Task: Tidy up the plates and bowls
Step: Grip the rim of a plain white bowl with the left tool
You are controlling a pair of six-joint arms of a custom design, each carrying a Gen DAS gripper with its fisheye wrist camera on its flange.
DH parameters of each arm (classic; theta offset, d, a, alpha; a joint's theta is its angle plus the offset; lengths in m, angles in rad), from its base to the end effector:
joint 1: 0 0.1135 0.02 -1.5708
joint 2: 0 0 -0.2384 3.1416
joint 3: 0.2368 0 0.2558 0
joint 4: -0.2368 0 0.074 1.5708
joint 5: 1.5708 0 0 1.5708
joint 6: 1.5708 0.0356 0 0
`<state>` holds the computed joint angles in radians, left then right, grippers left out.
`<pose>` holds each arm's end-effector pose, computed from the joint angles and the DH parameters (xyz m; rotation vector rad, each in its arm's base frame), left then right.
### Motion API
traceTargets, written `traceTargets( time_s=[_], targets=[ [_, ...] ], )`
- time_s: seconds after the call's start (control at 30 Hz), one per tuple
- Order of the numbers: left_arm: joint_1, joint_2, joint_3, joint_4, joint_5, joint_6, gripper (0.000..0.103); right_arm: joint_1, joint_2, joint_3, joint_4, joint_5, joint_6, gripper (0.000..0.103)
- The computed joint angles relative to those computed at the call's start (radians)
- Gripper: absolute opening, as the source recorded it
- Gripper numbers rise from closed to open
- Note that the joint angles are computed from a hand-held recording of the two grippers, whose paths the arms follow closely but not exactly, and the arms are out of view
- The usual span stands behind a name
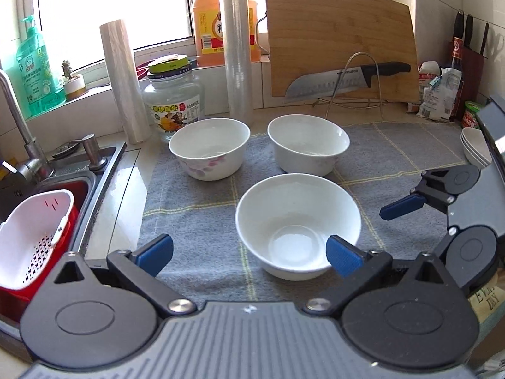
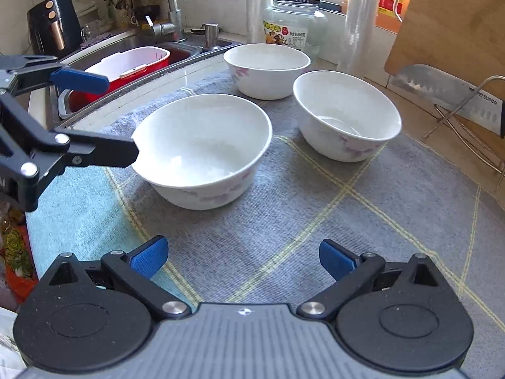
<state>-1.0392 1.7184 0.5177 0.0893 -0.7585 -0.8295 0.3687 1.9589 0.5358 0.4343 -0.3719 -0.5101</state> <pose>0.1454 -0.1990 0.0497 0.0272 2.2815 0.1109 0.2426 0.1076 0.0075 -1.1942 2.2086 0.4174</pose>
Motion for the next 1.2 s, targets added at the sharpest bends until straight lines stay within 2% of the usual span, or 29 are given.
traceTargets(
  time_s=[0.1, 0.2, 0.5, 0.67, 0.87, 1.1, 1.2],
  targets=[
    [0.069, -0.035, -0.072, 0.119, 0.05, 0.126, 0.102, 0.075, 0.007, -0.021, 0.047, 0.056, 0.023, 0.103],
    [0.136, -0.041, -0.112, 0.225, 0.123, 0.238, 0.102, 0.098, 0.012, -0.014, 0.02, 0.069, 0.03, 0.103],
    [0.311, 0.036, -0.097, 0.384, 0.348, 0.459, 0.102, 0.08, 0.017, -0.069, 0.116, 0.045, 0.039, 0.103],
    [0.37, 0.078, -0.061, 0.411, 0.424, 0.543, 0.102, 0.058, 0.044, -0.118, 0.229, 0.015, 0.038, 0.103],
    [0.409, 0.111, -0.021, 0.407, 0.495, 0.61, 0.099, 0.083, 0.021, -0.103, 0.185, 0.05, 0.072, 0.103],
    [0.449, 0.123, 0.025, 0.338, 0.603, 0.677, 0.081, 0.11, 0.033, -0.054, 0.175, 0.072, 0.108, 0.103],
    [0.458, 0.125, 0.041, 0.308, 0.632, 0.712, 0.078, 0.113, 0.013, -0.052, 0.17, 0.055, 0.1, 0.103]
  ],
)
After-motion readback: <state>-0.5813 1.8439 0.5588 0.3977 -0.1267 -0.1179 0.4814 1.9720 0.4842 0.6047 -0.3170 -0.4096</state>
